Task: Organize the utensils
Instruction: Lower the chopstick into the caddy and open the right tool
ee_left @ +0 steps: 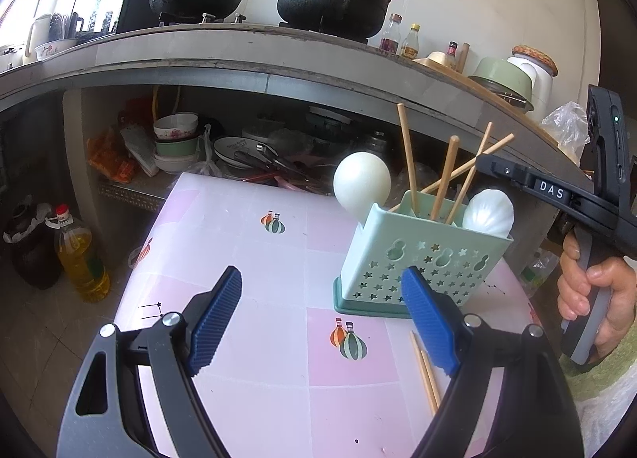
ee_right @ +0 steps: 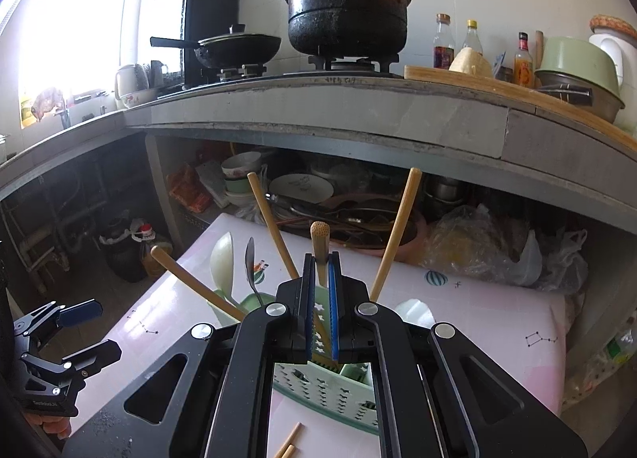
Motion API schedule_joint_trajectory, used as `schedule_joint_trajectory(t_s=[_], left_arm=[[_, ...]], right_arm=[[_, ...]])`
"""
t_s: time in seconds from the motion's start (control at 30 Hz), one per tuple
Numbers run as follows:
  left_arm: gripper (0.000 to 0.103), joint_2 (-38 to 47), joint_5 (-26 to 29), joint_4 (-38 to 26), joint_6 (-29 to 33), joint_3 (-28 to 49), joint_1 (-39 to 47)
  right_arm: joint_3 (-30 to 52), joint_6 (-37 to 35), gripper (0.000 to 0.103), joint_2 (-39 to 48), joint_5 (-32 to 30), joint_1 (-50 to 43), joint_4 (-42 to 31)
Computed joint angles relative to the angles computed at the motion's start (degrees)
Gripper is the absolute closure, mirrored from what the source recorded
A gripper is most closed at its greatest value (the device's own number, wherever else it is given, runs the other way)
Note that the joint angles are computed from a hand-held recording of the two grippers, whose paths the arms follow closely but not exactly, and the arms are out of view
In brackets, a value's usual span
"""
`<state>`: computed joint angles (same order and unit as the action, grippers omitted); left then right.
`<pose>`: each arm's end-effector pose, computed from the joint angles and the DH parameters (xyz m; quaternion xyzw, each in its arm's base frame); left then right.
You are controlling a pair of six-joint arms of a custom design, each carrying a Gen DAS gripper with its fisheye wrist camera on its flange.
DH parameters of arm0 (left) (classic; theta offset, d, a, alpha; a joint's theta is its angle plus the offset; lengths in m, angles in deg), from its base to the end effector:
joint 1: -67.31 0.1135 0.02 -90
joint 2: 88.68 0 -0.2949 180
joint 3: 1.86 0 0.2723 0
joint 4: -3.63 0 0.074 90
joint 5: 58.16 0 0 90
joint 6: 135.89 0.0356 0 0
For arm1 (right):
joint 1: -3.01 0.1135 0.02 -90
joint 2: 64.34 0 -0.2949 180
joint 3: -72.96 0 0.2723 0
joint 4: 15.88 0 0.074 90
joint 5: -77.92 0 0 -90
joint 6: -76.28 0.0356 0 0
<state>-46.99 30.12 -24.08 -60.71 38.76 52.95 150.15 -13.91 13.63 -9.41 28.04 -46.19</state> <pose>0.1631 -0.0407 0.2518 -0.0111 0.8605 -0.1157 0.4960 0.2948 0.1358 0.3416 -0.1789 0.8520 0.0859 0.4845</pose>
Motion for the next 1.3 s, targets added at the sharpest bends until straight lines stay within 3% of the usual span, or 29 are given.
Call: schedule_joint_trajectory(t_s=[1.3], left_arm=[[0.023,0.99,-1.38,-1.08,-0.73,-0.33,-2.89]], right_arm=[[-3.23,7.1,0.102,-0.35,-5.36,-3.71,-4.31]])
